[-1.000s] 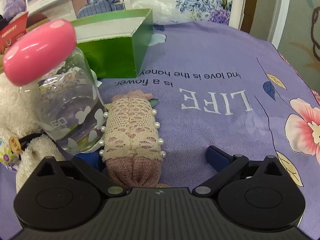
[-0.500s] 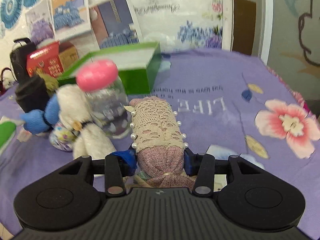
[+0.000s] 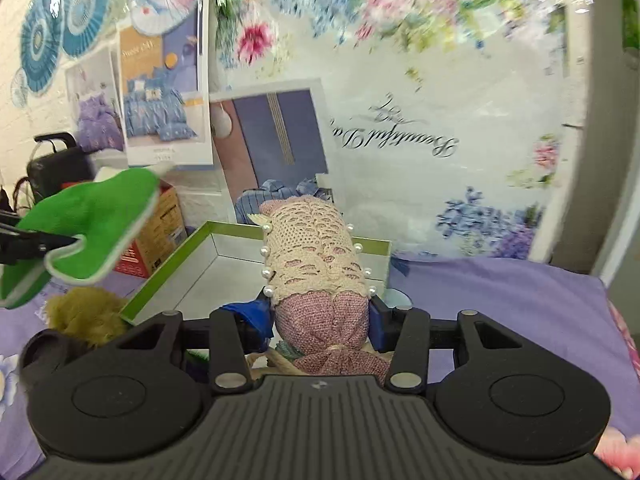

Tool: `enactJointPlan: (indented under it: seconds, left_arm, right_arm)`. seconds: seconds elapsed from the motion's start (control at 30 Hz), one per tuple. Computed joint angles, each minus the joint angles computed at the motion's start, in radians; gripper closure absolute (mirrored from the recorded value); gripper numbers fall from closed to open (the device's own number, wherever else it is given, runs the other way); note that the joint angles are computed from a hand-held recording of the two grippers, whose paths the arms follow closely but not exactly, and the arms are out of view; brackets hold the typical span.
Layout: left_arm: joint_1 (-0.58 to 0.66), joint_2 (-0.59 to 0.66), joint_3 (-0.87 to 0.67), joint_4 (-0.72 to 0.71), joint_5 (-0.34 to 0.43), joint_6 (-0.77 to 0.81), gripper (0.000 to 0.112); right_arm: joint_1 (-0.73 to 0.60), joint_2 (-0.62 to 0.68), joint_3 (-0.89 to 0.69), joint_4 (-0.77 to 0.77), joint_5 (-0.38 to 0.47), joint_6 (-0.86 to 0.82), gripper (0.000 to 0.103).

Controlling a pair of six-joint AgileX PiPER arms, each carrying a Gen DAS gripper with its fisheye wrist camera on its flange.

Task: Organize soft objects
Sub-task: 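Place the green cloth in the box with left tool while right tool drops pink roll in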

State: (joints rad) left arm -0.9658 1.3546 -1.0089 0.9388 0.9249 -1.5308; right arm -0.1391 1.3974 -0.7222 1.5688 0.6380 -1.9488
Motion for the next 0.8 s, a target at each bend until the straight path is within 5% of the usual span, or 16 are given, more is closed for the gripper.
enactJointPlan:
  seconds: [0.07,0.1,0.2,0.33,0.47,0.6,0.8]
  left_arm:
    - [0.108,0.069,-0.020,-0.032,-0.093,0.052,0.069]
    - [0.159,0.098,-0.024,-0.056,-0.141,0.072,0.045]
    - [0.253,0.151,-0.019,-0.106,-0.236,0.094,0.044]
    - [0.287,0.171,-0.007,-0.120,-0.243,0.111,0.042]
    - [0.310,0.174,-0.035,-0.166,-0.206,0.209,0.038]
    - [0.410,0.257,-0.180,-0.475,-0.109,0.507,0.037]
    - [0.363,0.215,-0.210,-0.402,-0.057,0.427,0.037]
  right_arm:
    - [0.055,0.081,-0.054,0.015,-0.036,-0.010,0.070]
    - [0.079,0.121,-0.093,-0.020,-0.052,0.044,0.070]
    - [0.132,0.246,-0.207,-0.189,-0.100,0.298,0.067]
    - [0.146,0.254,-0.199,-0.073,-0.142,0.198,0.062]
    - [0.131,0.224,-0.197,-0.051,-0.136,0.166,0.057]
    - [0.089,0.176,-0.160,-0.037,-0.105,0.132,0.053]
    - [0.009,0.131,-0.119,-0.051,-0.044,0.121,0.052]
